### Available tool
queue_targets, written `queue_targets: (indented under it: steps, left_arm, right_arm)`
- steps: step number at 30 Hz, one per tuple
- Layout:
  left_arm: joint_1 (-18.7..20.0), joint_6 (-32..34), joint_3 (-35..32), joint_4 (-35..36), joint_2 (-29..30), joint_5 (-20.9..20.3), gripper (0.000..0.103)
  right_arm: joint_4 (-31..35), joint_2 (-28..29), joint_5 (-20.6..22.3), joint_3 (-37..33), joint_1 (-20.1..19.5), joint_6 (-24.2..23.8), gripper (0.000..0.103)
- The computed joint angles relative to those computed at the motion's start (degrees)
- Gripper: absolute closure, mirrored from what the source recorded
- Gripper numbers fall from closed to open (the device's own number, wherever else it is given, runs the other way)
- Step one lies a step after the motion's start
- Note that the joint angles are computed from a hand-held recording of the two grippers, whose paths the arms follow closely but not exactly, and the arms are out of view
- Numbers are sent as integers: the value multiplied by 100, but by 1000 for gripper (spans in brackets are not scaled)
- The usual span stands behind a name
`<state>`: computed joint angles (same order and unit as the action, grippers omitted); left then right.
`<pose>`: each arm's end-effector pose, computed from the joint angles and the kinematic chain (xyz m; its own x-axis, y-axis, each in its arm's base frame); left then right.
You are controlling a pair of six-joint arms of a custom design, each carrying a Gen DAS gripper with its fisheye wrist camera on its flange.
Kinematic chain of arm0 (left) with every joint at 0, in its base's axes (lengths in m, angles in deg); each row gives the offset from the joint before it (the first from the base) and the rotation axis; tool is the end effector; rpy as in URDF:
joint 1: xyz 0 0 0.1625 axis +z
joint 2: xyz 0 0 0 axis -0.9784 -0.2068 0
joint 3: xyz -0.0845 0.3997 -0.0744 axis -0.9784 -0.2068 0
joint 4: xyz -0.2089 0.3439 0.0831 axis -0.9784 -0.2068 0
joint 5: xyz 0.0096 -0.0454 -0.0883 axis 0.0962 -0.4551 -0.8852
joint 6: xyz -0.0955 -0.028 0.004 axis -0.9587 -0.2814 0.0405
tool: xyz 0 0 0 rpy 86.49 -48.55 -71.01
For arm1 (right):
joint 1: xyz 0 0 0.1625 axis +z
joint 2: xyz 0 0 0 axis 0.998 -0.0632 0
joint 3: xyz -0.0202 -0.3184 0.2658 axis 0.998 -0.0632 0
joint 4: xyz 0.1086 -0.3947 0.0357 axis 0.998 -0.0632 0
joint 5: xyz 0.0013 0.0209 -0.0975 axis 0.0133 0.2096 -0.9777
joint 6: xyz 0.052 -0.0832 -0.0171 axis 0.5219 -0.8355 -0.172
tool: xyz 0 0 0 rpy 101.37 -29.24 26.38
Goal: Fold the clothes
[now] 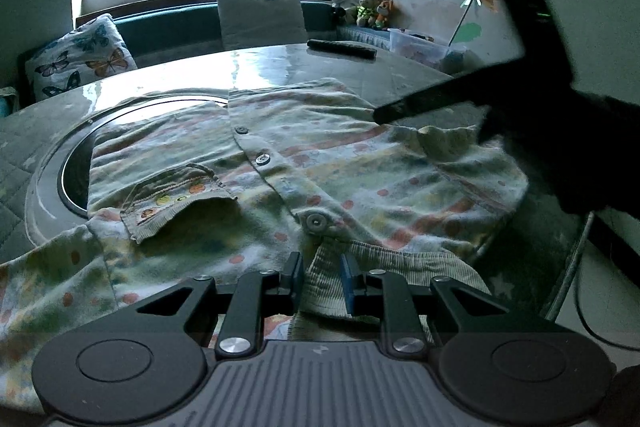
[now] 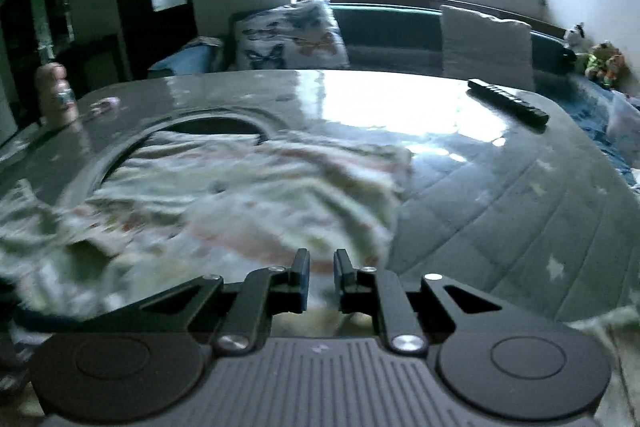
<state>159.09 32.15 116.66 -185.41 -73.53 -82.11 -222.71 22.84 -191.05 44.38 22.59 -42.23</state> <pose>0.0348 -0.6667 0.2853 -0.4805 0.7997 -0.3600 0.8769 0.4311 -0.2126 0.2841 -0.6372 -0.0206 -0.7307 0.1137 0.6732 -0.4650 0.6391 -0.6127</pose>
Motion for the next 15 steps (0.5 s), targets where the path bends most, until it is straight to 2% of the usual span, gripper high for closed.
queue_targets:
  steps: [4,15]
  left_arm:
    - [-4,33,1,10,-4,12,81]
    - [-7,89,-13,59,-5,15,81]
  right_arm:
    - [330,125,-96,-454,-187,-115,91]
    - [720,514,-1,-1580,-464,-464,91]
